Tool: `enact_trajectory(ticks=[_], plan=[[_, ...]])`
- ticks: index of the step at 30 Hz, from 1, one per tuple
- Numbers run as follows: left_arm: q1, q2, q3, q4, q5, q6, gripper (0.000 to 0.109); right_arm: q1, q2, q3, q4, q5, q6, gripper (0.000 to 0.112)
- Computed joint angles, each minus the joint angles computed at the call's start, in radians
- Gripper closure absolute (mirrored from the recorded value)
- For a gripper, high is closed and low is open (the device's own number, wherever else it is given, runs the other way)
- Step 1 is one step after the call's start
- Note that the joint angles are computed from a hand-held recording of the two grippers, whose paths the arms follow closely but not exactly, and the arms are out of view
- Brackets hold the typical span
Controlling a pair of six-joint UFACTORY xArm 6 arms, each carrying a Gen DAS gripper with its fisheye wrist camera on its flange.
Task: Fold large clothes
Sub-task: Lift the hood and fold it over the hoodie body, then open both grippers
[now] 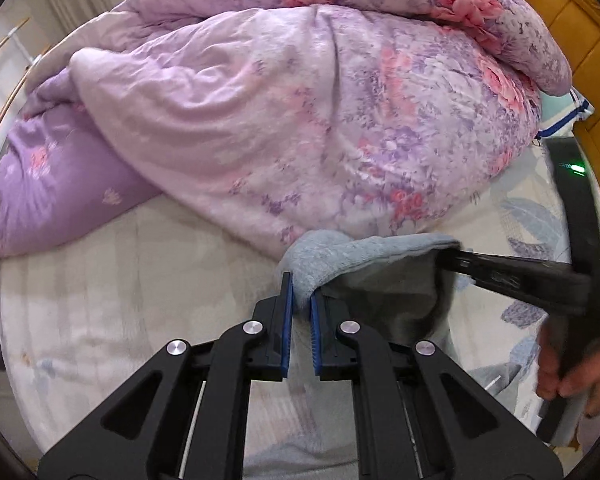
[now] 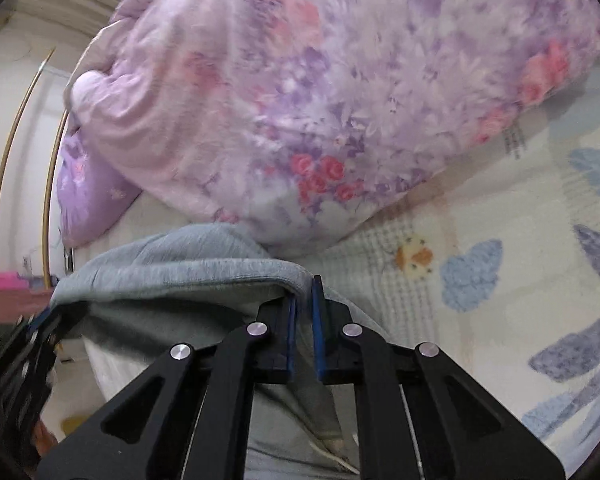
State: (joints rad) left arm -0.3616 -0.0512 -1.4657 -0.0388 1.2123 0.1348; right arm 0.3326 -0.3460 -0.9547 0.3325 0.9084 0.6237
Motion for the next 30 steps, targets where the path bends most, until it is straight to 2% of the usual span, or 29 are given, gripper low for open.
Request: enact_trajectory(ticks=[3,7,12,14,19,24,26,28,30], plan=[[0.004,-0.062,0.040,0.016,0.022,-0.018,0.101,0.019,-0.097,0.019,-0.030,0.020,0.047,0.106],[0.008,-0.175,0.098,0.002,0.066,-0.040,0.101,0.087,-0.187,-0.015,-0.146,0.104,0.121,0.106],[-0.030,-0.399,0.232,0.054,0.055,-0.081,0.101,0.240,-0.315,-0.036,-0.274,0.191,0.255,0.106],[-0.044,-0.486,0.274,0.066,0.083,-0.110,0.100,0.309,-0.347,-0.036,-0.312,0.213,0.321,0.106],[-0.081,-0.702,0.361,0.089,0.222,-0.184,0.100,0.562,-0.431,-0.025,-0.442,0.309,0.549,0.106],[-0.122,-0.917,0.468,0.057,0.399,-0.265,0.100,0.816,-0.484,0.033,-0.519,0.391,0.756,0.106],[-0.166,-1.006,0.525,0.051,0.468,-0.301,0.100,0.893,-0.510,0.078,-0.520,0.396,0.835,0.106],[-0.221,-1.105,0.588,0.034,0.566,-0.360,0.100,0.983,-0.567,0.167,-0.503,0.351,0.977,0.106],[-0.280,-1.182,0.642,0.011,0.649,-0.424,0.100,1.063,-0.581,0.214,-0.484,0.349,1.068,0.105]])
